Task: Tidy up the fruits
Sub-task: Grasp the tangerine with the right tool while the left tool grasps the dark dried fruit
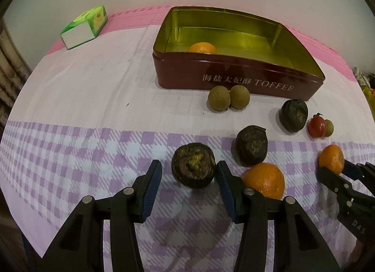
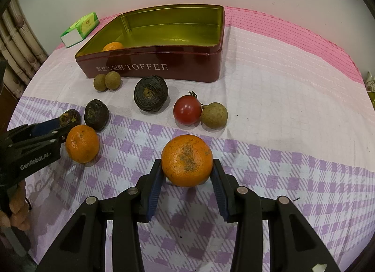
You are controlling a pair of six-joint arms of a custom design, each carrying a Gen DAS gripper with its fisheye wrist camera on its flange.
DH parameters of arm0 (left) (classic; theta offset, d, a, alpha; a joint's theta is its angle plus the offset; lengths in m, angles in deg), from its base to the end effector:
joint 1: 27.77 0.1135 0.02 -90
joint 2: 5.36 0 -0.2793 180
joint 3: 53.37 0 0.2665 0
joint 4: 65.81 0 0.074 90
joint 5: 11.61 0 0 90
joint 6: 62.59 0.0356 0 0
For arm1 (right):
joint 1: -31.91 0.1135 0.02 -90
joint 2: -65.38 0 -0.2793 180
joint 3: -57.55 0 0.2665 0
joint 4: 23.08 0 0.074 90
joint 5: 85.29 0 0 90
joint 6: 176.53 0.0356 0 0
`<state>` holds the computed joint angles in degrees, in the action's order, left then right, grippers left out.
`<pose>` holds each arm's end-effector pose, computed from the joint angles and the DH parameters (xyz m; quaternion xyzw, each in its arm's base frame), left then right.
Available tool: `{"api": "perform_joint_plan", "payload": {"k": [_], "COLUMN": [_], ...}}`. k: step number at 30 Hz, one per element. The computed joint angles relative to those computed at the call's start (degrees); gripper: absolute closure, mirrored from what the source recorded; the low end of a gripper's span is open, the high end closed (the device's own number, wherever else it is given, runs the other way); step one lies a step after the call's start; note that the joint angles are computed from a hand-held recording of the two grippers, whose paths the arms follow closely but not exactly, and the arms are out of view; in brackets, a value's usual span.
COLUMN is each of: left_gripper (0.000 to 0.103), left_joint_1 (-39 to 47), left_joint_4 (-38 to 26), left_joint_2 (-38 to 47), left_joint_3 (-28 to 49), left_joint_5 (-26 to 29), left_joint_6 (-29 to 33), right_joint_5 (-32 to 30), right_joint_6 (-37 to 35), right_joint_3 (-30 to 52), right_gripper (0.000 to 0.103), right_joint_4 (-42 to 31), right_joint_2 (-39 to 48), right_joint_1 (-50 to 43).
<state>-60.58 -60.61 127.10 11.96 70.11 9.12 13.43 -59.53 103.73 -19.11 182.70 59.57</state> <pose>0.3083 -0.1927 -0.0224 0.1049 0.9621 -0.0411 0.2484 0.2476 0.1237 0.0088 0.0094 0.9775 0.0244 0.2095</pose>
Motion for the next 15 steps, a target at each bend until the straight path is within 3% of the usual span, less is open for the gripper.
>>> {"api": "perform_joint_plan", "payload": {"k": [15], "left_gripper": [0.054], "left_joint_1": [0.3], "left_joint_4": [0.9], "left_joint_2": [1.0], "left_joint_3": [0.8], "left_joint_5": [-0.7], "left_joint_6": [1.4], "right_joint_5": [0.1], "right_joint_6": [0.2], "right_joint_3": [0.3], "right_gripper": [0.065], "right_joint_4": [-0.4], "right_joint_2": [0.0], "right_joint_1": [0.2]}}
